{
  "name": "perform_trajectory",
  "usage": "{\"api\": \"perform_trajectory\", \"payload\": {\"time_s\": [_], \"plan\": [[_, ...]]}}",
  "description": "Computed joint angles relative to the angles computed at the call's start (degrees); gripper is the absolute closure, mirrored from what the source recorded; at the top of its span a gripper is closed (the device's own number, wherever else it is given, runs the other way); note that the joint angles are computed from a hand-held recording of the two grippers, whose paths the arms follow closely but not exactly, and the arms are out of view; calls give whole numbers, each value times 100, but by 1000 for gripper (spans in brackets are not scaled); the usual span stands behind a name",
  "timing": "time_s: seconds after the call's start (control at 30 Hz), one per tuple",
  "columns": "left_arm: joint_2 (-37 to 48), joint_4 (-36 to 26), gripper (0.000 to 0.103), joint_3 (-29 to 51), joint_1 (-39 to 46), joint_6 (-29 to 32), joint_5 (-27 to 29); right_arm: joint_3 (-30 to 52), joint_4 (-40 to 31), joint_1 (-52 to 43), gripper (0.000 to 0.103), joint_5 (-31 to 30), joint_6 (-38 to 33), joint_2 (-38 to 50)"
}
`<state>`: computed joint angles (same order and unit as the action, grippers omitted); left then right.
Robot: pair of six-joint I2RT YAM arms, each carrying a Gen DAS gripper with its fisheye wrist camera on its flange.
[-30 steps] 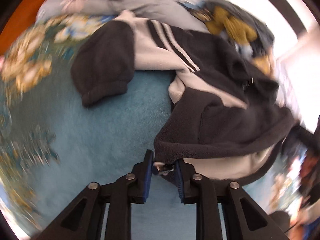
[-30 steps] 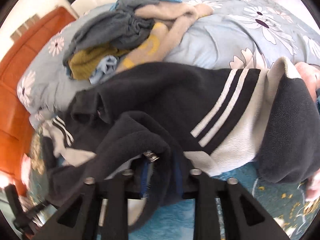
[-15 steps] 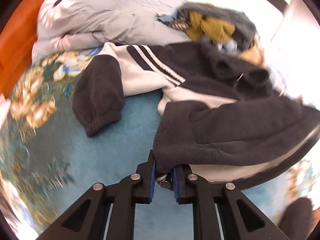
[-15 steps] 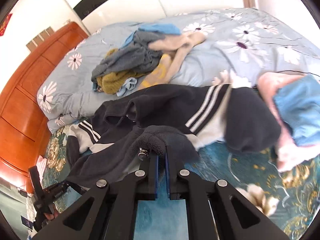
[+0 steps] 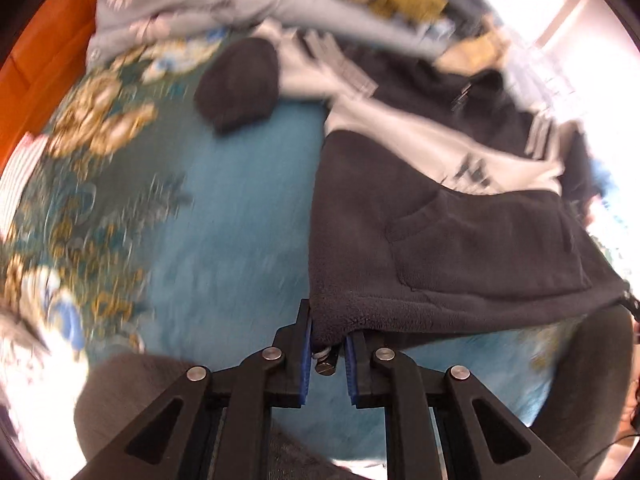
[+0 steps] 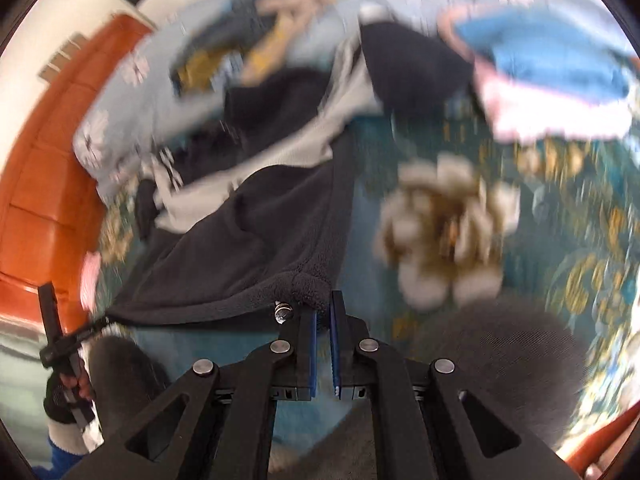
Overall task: Fold clothes
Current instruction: 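Lower the held hem with both grippers and open them, then move both grippers back over the jacket to regrasp it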
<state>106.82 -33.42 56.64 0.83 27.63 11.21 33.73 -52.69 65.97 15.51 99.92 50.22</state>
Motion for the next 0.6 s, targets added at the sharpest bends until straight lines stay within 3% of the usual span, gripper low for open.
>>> {"api": "perform_trajectory", "payload": {"time_s": [0.07,0.23,0.47,0.6], "plan": [[46,83,88,-93,-21,-50,-47,-96,218,62,98,-229,9,192],[-48,110,84,-211,-62,76,10,142,-55,187,97,-294,-203,421],[-292,-200,62,3,228,371,353,405,-1136,579,97,150,249,-86],[-113,-181,62,646,-59,256,397,566,-978,-929,97,65,-1524,-231]]}}
